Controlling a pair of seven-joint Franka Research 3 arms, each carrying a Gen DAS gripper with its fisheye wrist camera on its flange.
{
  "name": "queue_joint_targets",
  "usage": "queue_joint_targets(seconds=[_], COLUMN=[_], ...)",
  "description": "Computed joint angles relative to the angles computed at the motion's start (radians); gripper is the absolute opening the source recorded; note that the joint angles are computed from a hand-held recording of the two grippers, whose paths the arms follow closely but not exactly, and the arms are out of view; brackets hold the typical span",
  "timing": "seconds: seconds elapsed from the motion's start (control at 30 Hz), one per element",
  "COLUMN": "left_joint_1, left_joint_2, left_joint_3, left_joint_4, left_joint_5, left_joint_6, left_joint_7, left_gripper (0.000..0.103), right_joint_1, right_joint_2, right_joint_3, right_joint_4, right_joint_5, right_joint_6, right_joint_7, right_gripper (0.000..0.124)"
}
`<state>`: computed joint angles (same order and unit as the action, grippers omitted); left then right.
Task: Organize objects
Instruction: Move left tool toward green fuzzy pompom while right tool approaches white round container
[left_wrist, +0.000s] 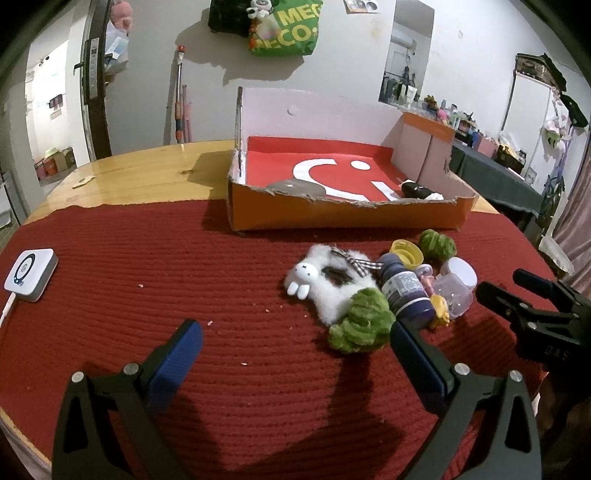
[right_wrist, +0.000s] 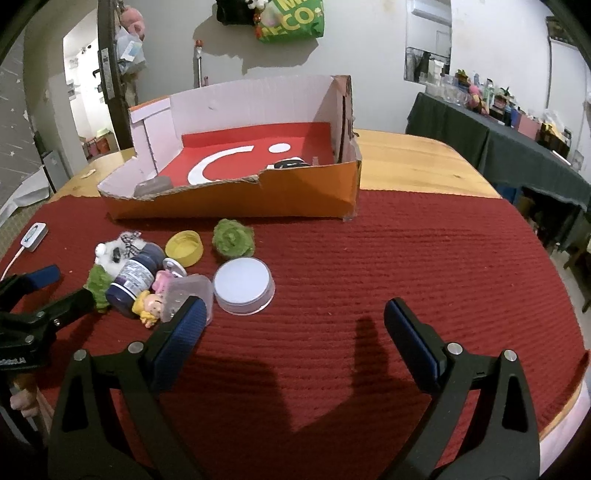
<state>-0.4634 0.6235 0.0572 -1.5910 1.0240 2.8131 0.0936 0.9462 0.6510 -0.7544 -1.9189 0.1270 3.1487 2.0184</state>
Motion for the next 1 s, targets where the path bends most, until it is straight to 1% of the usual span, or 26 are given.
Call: queue_joint_targets(seconds=[0.13,0.23,0.37,0.43,0.5,0.63,0.83,0.93,1.0], left_joint_1=[0.010,0.020,0.024,0.027,0.031,0.029,0.040,0.045,0.054], left_joint_2=[0.007,0.011,0.021,0.029,0.036,0.042,0.054,0.057,0.058], left_joint_3=[-0.013,-0.024,-0.030,-0.035,-0.040,-0.033,-0.040,-0.043,-0.049], left_joint_4=[0.009,0.010,0.020,0.028,0.036,0.040,0.050,0.046,0.041], left_joint_5=[-0.022,-0.046,-0.080,-0.105,-0.132,-0.166,-0.223,-0.253,-0.278], left_joint_6=[-0.003,0.006,0.020,0.020,0.023,0.040,0.077,0.107,0.134], left_joint_7=[0.036,0.080,0.135,0.166,0.196,0.231,0.309,0.347,0.375], left_gripper=[0.103,0.103,0.103,0.103,0.103,0.101,0.087,0.080,0.072], right_joint_1=[-0.023,-0.038,-0.112,-0.139,-0.180,-0.229,-0.311,-0.352,-0.379], right_joint_2=[-0.002,-0.001,-0.013,-0.015,-0.026,-0.036,-0.044,-0.046,-0.044], right_joint_3=[0.018,0.026,0.096,0.121,0.163,0.210,0.294,0.336,0.365], right_joint_4=[0.017,0.035,0.070,0.084,0.093,0.113,0.148,0.161,0.175], right_joint_5=[-0.012,-0.049,-0.098,-0.119,-0.137,-0.185,-0.247,-0.274,-0.290], right_joint_6=[-0.027,-0.061,-0.112,-0.129,-0.139,-0.163,-0.200,-0.204,-0.209], right_joint_7=[-0.001,0.009,0.006,0.013,0.008,0.012,0.012,0.018,0.021], right_gripper=[0.098,0.098,0.098,0.098,0.098,0.098,0.098,0.096,0.091])
